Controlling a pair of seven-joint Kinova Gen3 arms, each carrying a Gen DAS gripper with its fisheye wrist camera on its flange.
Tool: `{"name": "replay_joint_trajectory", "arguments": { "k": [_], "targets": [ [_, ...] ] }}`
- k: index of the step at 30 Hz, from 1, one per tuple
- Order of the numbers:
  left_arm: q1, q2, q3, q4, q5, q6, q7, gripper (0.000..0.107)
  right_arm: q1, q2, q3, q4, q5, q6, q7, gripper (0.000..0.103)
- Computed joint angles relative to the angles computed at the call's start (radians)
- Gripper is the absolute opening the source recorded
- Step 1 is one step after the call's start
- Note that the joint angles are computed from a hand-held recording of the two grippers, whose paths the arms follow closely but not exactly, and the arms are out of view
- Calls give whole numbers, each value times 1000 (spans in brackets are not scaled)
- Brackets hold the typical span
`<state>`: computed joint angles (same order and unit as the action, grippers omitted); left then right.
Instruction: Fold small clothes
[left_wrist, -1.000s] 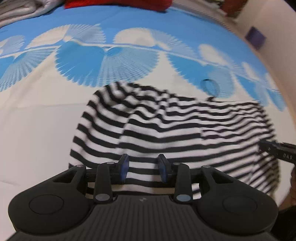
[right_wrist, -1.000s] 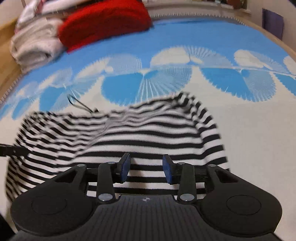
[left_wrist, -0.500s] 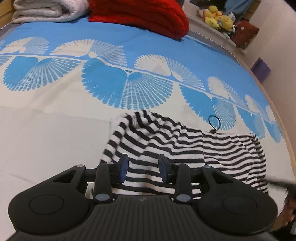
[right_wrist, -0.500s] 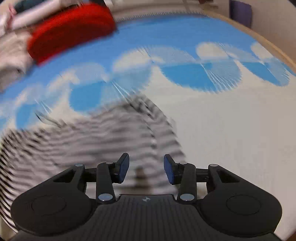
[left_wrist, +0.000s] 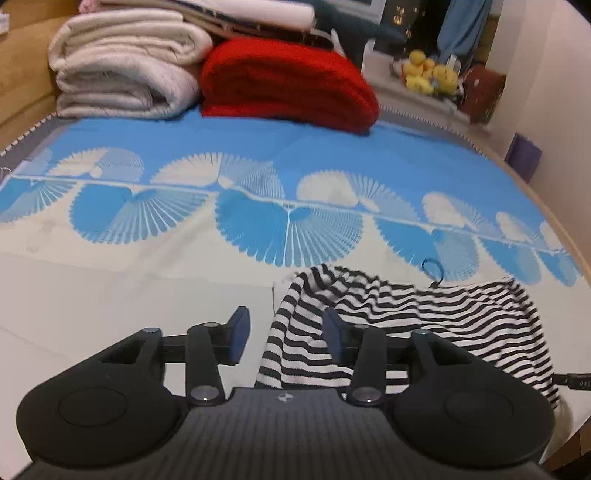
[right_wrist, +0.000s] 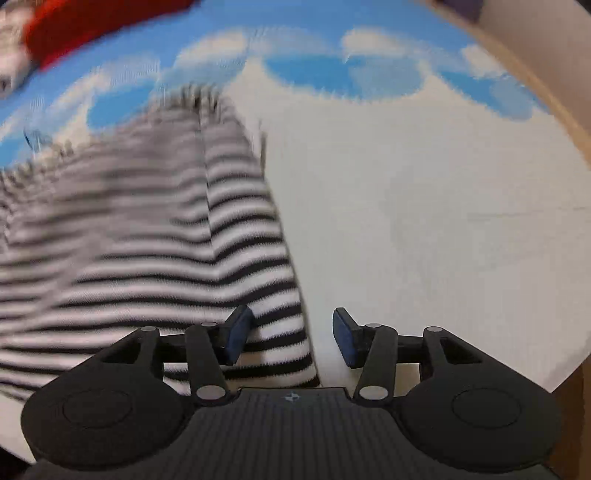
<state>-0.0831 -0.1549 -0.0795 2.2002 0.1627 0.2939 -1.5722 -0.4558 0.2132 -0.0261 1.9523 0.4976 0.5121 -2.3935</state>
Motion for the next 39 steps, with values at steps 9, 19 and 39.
{"name": "replay_joint_trajectory", "arguments": {
  "k": [9, 19, 39],
  "targets": [
    [-61, -159, 11, 128, -70, -9, 81, 62, -320, -179, 165, 171, 318, -86, -366, 50],
    [-42, -185, -171, 149, -43, -31, 78, 62, -196, -125, -226, 195, 712, -53, -769, 19],
    [30, -132, -532, 106, 255, 20, -293, 62, -109, 460, -962, -313, 937, 276, -187, 59]
  ]
}}
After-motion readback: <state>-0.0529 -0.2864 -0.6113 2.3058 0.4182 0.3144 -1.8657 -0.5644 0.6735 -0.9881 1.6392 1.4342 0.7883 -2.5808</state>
